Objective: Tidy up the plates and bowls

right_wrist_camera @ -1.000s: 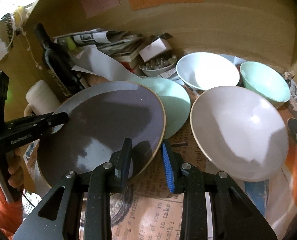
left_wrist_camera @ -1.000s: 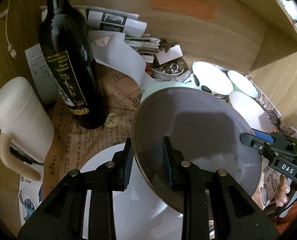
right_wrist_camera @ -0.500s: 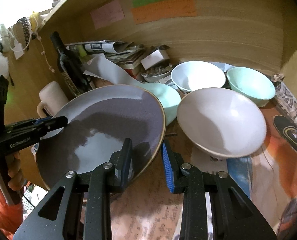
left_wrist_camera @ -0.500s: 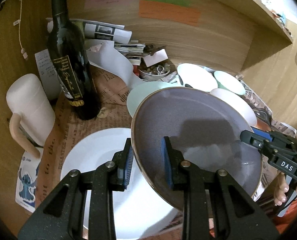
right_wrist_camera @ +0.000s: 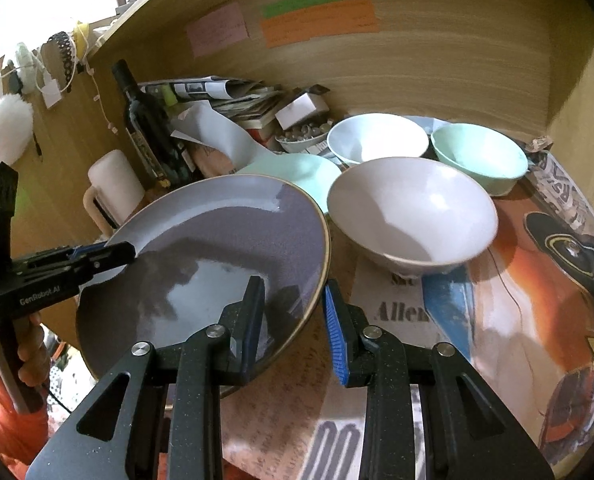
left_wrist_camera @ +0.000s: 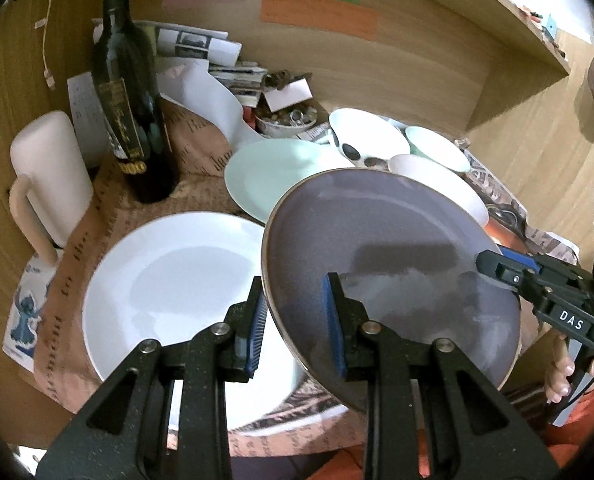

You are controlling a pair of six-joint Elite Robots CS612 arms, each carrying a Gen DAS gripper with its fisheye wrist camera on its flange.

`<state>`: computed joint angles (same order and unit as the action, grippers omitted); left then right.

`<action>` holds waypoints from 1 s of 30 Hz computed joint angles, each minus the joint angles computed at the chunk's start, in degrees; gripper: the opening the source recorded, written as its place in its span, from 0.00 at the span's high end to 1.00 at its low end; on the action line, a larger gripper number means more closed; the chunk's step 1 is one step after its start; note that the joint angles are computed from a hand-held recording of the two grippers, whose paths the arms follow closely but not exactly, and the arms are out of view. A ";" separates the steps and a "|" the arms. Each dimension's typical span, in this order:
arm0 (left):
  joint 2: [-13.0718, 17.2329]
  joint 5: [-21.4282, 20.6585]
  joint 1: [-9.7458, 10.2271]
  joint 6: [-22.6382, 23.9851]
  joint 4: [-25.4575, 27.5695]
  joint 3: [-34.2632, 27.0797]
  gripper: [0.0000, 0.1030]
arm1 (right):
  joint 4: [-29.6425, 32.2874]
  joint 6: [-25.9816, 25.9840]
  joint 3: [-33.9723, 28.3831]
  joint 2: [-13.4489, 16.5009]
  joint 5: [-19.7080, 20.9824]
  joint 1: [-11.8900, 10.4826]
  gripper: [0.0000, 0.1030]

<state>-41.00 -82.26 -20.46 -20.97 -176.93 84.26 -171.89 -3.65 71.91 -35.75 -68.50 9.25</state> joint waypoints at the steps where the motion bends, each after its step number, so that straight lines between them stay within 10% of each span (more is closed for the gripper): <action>1: -0.01 -0.04 -0.13 -0.02 0.02 0.11 0.73 | 0.11 -0.37 0.31 -0.14 -0.12 -0.09 0.74; 30: 1.79 -2.39 -2.27 -2.42 2.21 0.31 0.73 | 3.73 -3.16 3.81 -1.20 -1.77 -1.75 0.74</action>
